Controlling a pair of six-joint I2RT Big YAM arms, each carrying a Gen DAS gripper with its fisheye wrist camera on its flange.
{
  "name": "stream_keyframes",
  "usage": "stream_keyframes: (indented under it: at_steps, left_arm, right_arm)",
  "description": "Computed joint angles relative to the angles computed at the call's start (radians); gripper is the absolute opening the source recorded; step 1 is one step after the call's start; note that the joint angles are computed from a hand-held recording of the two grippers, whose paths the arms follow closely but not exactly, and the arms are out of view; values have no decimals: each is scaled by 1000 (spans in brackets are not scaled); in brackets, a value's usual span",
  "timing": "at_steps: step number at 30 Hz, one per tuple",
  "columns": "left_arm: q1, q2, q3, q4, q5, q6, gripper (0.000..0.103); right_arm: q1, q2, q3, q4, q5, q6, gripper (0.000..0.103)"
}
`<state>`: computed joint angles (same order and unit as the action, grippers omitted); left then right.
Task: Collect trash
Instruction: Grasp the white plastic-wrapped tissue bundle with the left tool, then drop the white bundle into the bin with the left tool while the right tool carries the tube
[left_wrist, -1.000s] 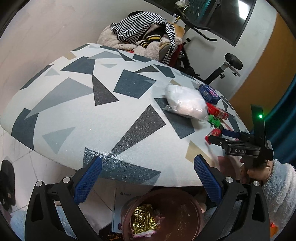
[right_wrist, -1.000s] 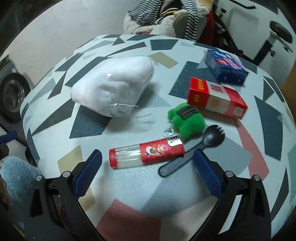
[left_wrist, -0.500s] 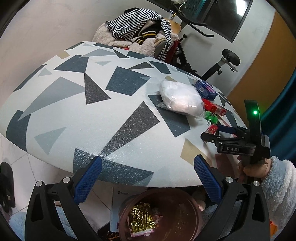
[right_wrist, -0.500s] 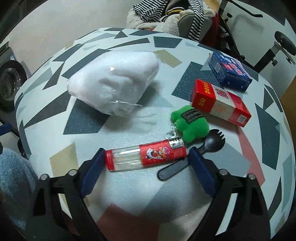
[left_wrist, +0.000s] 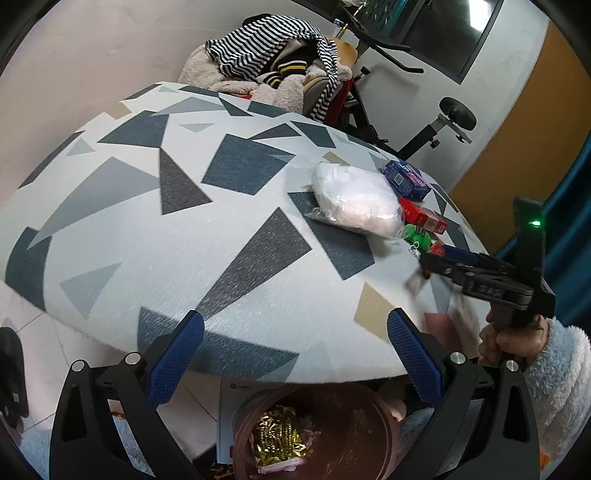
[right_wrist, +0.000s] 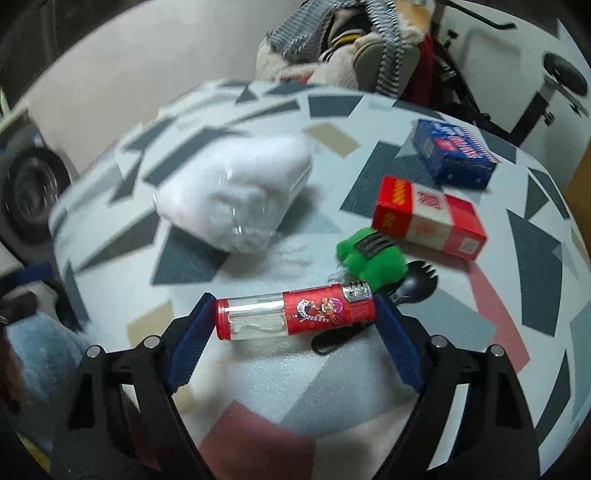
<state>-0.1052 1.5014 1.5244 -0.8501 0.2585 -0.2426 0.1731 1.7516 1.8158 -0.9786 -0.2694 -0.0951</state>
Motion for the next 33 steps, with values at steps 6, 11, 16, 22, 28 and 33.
stream_keyframes:
  at_steps: [6, 11, 16, 22, 28, 33]
  left_arm:
    - [-33, 143, 190, -79, 64, 13, 97]
    - [-59, 296, 391, -103, 146, -20, 97]
    - [-59, 440, 592, -154, 122, -112, 97]
    - [-78, 561, 777, -251, 109, -26, 89]
    - [-51, 581, 810, -325, 127, -66, 16]
    - [-37, 505, 722, -280, 127, -27, 3]
  right_arm:
    - [-19, -45, -36, 42, 6, 53, 84]
    - [-31, -74, -61, 48, 14, 50, 84]
    - [-49, -86, -72, 46, 26, 39, 84]
    - [-72, -101, -91, 48, 20, 56, 84]
    - [-88, -131, -126, 66, -2, 76, 84]
    - [-89, -155, -148, 71, -11, 72, 84]
